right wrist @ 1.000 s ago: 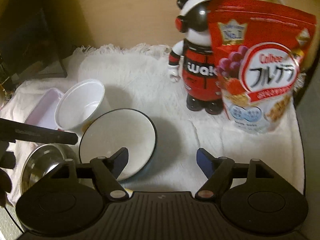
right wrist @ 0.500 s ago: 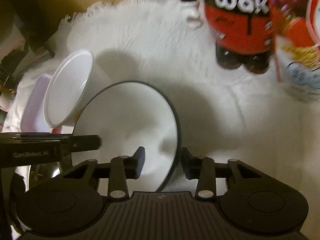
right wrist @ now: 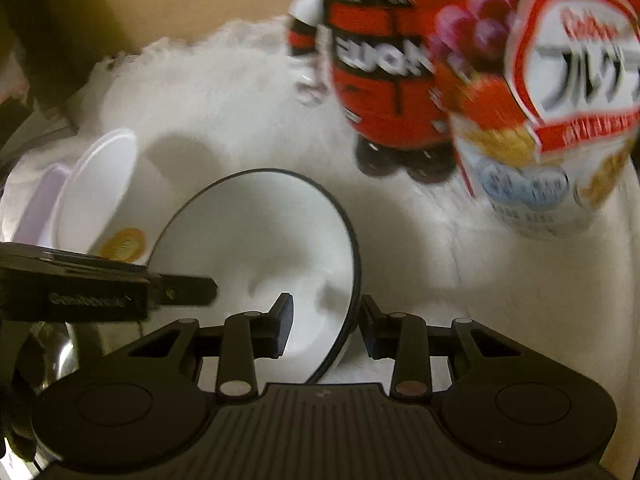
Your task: Organize plates and bowls
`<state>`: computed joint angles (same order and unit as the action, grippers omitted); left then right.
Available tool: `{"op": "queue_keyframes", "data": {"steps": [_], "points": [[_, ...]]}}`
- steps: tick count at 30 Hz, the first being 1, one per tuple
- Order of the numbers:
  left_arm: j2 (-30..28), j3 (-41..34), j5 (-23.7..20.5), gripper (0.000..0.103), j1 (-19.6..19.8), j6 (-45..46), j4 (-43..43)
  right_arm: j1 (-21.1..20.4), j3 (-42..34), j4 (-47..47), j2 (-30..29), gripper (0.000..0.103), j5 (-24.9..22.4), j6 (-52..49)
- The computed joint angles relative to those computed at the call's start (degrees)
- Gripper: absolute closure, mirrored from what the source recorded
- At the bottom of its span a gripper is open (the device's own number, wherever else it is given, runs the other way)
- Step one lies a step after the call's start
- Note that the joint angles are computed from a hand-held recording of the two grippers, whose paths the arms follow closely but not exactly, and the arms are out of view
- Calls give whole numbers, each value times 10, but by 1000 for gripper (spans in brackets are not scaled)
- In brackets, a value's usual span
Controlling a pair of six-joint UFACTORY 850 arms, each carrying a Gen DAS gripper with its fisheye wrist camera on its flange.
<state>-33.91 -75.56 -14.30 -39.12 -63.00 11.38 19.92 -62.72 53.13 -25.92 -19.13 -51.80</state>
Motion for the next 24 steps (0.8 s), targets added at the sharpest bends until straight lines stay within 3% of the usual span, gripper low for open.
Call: {"op": "queue_keyframes", "data": {"steps": [3, 6, 12, 16, 24], "points": [[-3, -7, -2, 78, -2, -20, 20, -13, -2, 50, -15, 65, -20, -30], [-13, -25, -33, 78, -9, -40, 56, -16, -2, 80, -19, 62, -29, -58], [-34, -50, -49, 78, -3, 5, -12, -15, -7, 95, -27, 53, -46, -64], [-39, -55, -52, 77, -3, -7, -2, -21, -25, 66, -46, 53, -81, -33], [-58, -82, -78, 71, -8, 26, -3, -19, -24, 83, -45, 58, -64, -29]]}}
